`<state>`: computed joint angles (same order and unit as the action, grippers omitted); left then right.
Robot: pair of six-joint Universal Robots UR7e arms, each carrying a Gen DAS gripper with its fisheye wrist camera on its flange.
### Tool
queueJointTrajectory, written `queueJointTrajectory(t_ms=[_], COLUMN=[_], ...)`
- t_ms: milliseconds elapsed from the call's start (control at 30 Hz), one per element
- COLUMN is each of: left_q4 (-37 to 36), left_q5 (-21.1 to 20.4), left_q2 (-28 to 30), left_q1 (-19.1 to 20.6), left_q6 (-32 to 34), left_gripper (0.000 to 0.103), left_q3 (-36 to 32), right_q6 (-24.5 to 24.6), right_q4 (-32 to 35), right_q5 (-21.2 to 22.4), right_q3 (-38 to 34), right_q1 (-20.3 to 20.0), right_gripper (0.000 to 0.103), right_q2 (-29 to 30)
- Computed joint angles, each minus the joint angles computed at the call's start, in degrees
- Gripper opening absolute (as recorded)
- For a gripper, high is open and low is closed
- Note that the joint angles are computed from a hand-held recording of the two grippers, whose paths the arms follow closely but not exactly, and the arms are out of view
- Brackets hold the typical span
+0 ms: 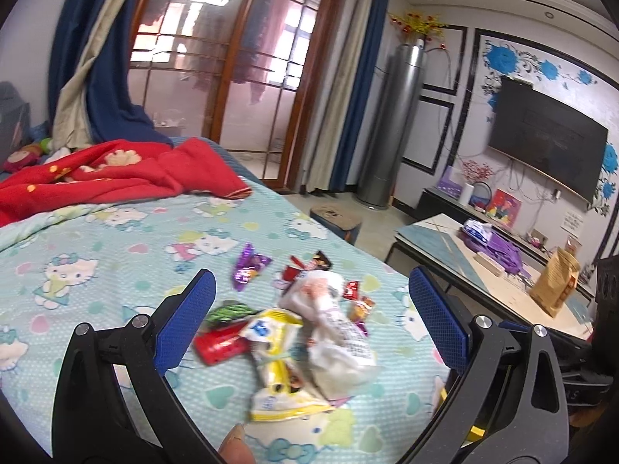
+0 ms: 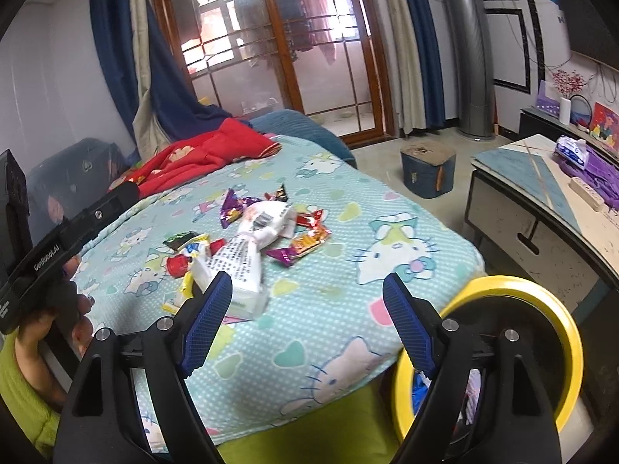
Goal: Collect trash
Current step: 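Move both tools back over the wrappers on the bed, then grasp the yellow wrapper with the left tool while the right tool grasps the white bag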
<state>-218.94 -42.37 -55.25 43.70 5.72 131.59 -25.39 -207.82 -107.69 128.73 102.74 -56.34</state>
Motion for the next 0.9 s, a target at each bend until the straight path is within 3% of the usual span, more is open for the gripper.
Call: queueJointTrajectory(t_ms=[267, 533, 800, 900], left_q4=[2.89, 10.16, 18.16, 22.18], left_q5=[0.89, -2.64, -7.43, -11.18], left_q2=[-3.60, -7.45, -9.63, -10.15], left_q1=[1.30, 4.45, 7.43, 9.18], left_q6=[-0.15, -4.60, -9.07, -11.41], left_gripper=[0.092, 0.091, 0.073, 0.070], left_q3=[1.51, 3.55, 4.55, 4.06], right_q6=[-1.27, -1.06, -0.99, -1.01], right_q4=[3.28, 8.17, 12.24, 14.26], right_q5=[0.43, -0.17, -0.22, 0.25], right_q3=[-2.78, -6.67, -10.00, -11.11], right_q1=[1.26, 1.84, 1.24, 0.70], right_gripper=[0.078, 0.079, 0.079, 0.079], right_q2=[3.13, 6.83, 9.61, 10.23])
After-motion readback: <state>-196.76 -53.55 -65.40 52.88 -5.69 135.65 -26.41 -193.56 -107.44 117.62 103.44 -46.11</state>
